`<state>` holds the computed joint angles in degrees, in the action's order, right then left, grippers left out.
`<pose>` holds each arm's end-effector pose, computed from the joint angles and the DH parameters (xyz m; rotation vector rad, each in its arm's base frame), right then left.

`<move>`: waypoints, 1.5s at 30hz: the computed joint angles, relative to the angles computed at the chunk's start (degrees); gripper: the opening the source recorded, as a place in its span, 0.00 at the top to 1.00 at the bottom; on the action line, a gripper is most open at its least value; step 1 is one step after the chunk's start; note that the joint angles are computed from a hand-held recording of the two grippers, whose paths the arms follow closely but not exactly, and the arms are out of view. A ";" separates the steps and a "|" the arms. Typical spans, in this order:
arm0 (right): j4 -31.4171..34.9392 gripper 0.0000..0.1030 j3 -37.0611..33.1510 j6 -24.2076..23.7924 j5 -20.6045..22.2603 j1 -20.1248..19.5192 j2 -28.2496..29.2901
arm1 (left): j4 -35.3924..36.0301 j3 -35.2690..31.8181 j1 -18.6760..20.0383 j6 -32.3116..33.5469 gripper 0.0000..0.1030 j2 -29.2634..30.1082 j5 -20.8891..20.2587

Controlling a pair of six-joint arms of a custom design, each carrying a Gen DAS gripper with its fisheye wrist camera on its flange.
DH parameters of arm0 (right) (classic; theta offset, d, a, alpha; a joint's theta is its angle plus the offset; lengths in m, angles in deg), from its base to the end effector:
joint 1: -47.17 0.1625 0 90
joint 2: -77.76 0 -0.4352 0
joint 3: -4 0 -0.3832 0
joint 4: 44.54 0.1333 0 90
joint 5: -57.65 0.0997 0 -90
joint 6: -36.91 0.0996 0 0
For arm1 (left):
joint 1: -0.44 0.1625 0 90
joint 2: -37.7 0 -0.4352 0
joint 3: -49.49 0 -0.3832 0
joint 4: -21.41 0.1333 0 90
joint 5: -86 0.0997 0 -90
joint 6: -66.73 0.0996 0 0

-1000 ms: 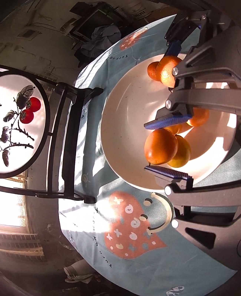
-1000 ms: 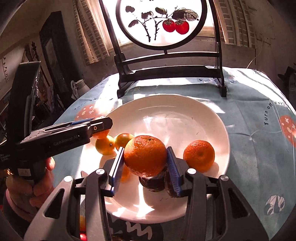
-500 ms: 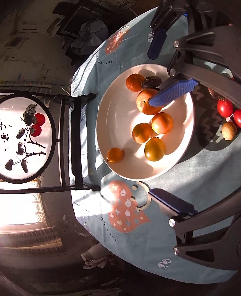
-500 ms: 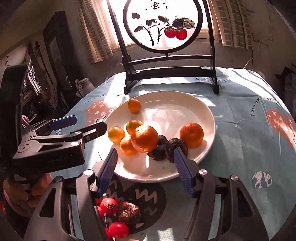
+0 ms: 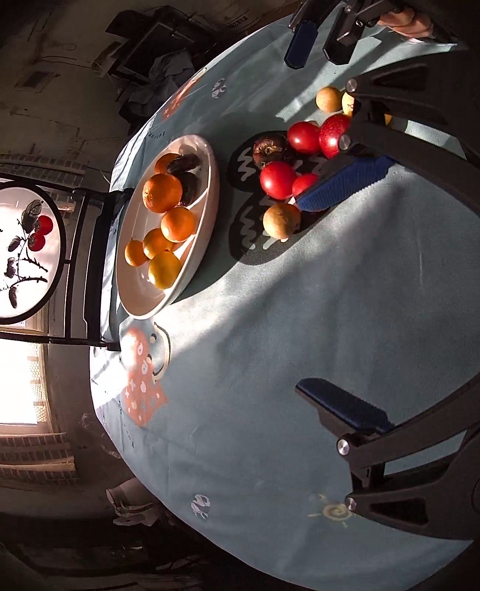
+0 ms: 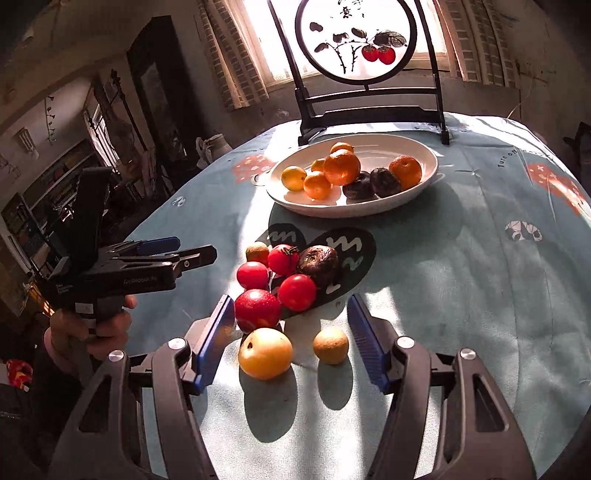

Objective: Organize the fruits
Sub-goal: 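Move the right tool toward the yellow pear while the left tool approaches the red fruits, then grasp the yellow pear with the right tool while the left tool grasps a large red fruit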

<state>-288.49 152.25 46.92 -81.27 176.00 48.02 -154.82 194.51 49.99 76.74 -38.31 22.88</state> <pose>0.2423 -0.2082 0.0461 0.2559 -2.3785 1.1340 -0.1005 -0.3927 0.1717 1.0673 2.4953 -0.5664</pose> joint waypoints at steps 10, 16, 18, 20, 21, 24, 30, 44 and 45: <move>17.26 0.38 -3.58 0.70 -1.01 1.02 -1.32 | 0.62 0.27 0.11 -0.55 0.09 -0.47 -0.31; 24.69 0.40 -3.55 4.24 1.01 -1.96 -3.40 | 0.97 -0.15 0.44 -1.05 0.09 -0.38 -0.01; 25.60 0.44 -3.45 4.54 1.84 -2.82 -3.77 | 1.13 -0.23 0.49 -1.32 0.09 -0.31 0.40; 25.32 0.48 -3.28 4.37 2.42 -3.19 -3.75 | 1.33 -0.31 0.59 -1.50 0.09 -0.39 0.52; 25.03 0.50 -3.21 4.10 2.66 -3.25 -3.75 | 1.35 -0.37 0.67 -1.54 0.09 -0.41 0.41; 24.50 0.60 -2.96 4.31 2.82 -3.23 -3.80 | 1.17 -0.38 0.66 -1.67 0.09 -0.35 0.50; 4.08 0.62 2.48 2.50 12.08 -6.89 -2.52 | 2.91 -0.90 1.42 -1.42 0.09 -0.79 -2.76; -17.35 0.62 5.86 4.60 11.33 -6.40 0.87 | 4.09 4.10 -5.90 9.37 0.32 0.97 -11.78; -17.58 0.62 6.00 4.58 12.10 -6.66 0.92 | 4.23 3.92 -5.93 9.30 0.33 1.42 -11.90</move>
